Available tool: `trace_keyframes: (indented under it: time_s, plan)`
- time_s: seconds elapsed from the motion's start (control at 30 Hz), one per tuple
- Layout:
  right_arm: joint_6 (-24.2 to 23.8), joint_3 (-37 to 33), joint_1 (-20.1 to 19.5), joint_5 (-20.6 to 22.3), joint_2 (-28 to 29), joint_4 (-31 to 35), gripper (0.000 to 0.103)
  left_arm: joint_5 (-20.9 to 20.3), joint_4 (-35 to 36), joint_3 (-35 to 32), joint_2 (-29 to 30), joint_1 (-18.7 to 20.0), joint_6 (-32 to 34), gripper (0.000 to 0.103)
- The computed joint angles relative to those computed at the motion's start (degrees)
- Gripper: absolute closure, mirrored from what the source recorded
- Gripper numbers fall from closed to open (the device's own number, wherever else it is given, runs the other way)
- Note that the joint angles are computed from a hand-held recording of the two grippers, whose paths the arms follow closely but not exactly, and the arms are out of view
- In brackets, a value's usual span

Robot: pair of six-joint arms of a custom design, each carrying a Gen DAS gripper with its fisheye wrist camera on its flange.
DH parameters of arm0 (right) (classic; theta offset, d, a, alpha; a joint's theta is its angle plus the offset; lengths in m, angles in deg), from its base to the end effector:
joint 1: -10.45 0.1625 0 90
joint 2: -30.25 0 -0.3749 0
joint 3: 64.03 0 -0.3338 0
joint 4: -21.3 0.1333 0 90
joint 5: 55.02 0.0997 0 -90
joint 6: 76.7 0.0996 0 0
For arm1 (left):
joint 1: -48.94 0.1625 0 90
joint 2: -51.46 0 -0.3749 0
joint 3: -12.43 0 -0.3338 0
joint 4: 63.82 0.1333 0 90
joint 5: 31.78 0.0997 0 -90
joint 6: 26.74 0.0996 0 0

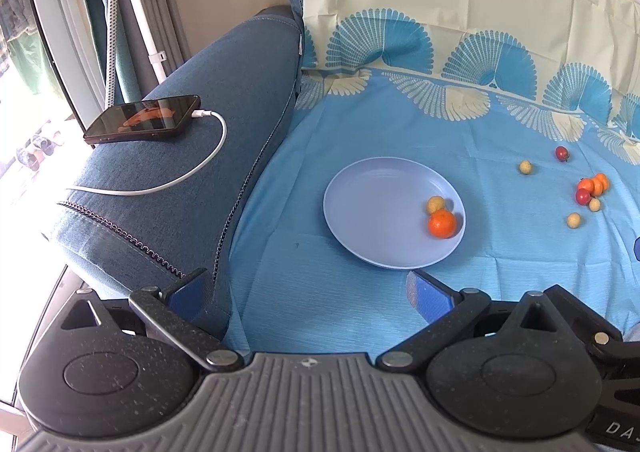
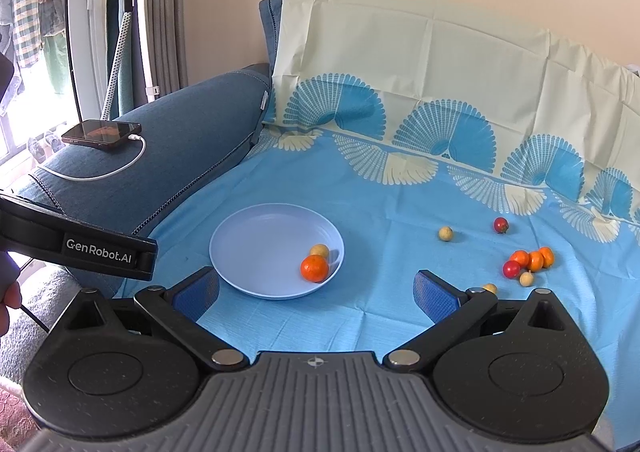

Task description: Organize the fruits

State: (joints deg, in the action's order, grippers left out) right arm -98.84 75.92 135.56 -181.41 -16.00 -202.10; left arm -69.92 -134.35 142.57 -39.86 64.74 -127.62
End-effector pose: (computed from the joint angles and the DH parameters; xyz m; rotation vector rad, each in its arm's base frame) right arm 0.2710 -0.2564 0.1022 0.9096 -2.2675 0.9603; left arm -0.1844 -0.2721 0.2109 0.0641 2.0076 -0.8953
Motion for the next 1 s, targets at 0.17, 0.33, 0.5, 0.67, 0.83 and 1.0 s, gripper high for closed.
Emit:
trace_keyframes:
  time_s: [0.17, 0.33, 0.5, 0.67, 0.83, 1.0]
  plan:
    - [0.3, -0.2, -0.4, 0.0, 0.7, -0.3, 0.001, -0.1, -0.1, -0.2, 0.4, 0.4, 0.1, 0.0]
    - [0.6, -0.2, -0.9, 0.4, 0.9, -0.1, 0.001, -0.1, -0.9, -0.5, 1.3, 1.2, 0.7, 0.0]
    - [1.3, -0.4, -1.7, 0.5, 1.0, 0.1, 0.001, 0.1, -1.6, -1.1, 2.4, 2.2, 1.7, 0.0]
    - [1.9, -0.3, -2.8, 0.6, 1.1, -1.0, 0.001, 0.9, -2.3, -2.5, 4.1, 3.3, 2.8, 0.0]
    - [1.7, 0.2, -4.4, 1.1, 1.0, -3.2, 0.001, 2.5, -4.0, -4.3, 6.5, 4.6, 5.0, 0.0]
    - [1.3, 0.9, -6.3, 1.4, 0.7, -5.5, 0.001, 3.7, -6.7, -6.0, 9.3, 6.0, 7.7, 0.0]
